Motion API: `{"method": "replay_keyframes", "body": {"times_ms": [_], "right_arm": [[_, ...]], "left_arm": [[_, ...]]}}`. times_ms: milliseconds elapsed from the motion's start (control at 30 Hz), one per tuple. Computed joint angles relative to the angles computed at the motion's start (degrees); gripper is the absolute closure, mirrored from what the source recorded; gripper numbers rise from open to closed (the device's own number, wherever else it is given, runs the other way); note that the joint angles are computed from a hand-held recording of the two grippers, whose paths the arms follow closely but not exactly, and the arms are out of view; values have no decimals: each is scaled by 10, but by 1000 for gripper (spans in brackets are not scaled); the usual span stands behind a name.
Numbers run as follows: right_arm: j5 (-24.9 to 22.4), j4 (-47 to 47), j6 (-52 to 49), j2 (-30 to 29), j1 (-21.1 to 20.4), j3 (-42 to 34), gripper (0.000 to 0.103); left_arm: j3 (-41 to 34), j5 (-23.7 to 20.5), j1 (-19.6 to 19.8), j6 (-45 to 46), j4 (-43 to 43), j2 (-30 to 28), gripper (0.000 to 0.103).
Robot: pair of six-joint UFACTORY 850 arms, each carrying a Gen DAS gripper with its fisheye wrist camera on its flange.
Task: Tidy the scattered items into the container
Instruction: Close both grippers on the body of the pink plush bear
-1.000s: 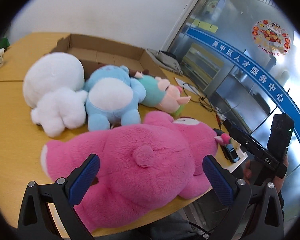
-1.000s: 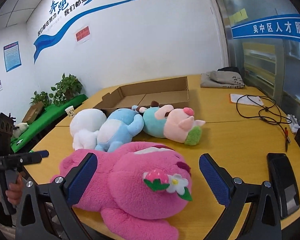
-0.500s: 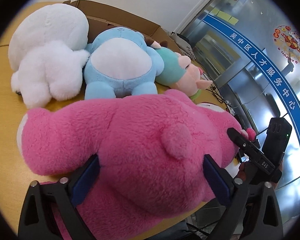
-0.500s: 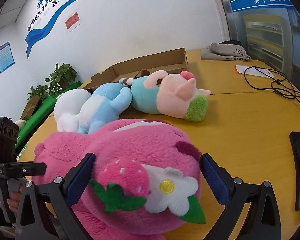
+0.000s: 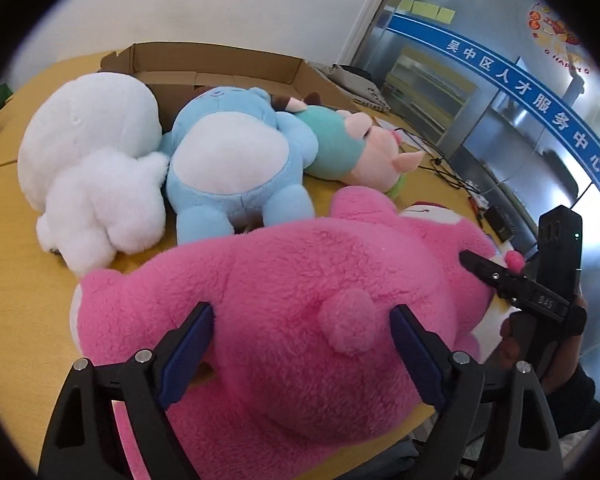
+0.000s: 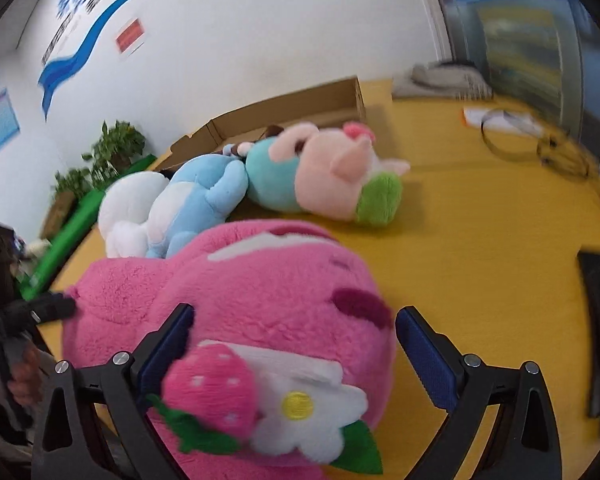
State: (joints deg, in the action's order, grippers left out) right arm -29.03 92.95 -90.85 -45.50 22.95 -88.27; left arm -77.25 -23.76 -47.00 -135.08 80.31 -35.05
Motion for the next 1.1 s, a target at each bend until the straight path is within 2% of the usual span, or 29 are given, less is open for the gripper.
{"method": "replay_keyframes", "body": {"times_ms": [33, 100, 133, 200, 267, 367, 467, 533, 733, 933, 1100], "right_arm": [[-14, -3, 18, -6, -3, -3, 2], [-13, 12, 7, -6, -1, 4, 3], [-12, 23, -8, -3, 0, 8, 5], [-15, 29, -22, 0, 1, 12, 8], [-22, 30, -27, 4, 1, 15, 16], [-24, 50, -57, 15, 3, 28, 24], [-23, 88, -94, 31, 6, 45, 30], [-21, 118, -128, 47, 10, 63, 32], [-33, 139, -141, 76, 18, 75, 34], [-11, 191, -204, 96, 38, 52, 36], [18, 230, -255, 93, 58, 2, 37]], "left_arm": [[-3, -4, -1, 6, -5, -2, 19], [-4, 2, 2, 12, -7, -3, 31], [1, 12, 5, -4, 4, 0, 34], [15, 27, 8, -58, 46, 10, 49], [23, 29, 8, -91, 77, 16, 55], [23, 19, 3, -85, 74, 18, 61], [31, 5, -3, -101, 95, 30, 68], [37, -12, -8, -99, 99, 41, 69], [53, -53, -12, -75, 114, 84, 69], [63, -64, 6, -49, 128, 122, 69], [61, -63, 31, -37, 155, 142, 70]]}}
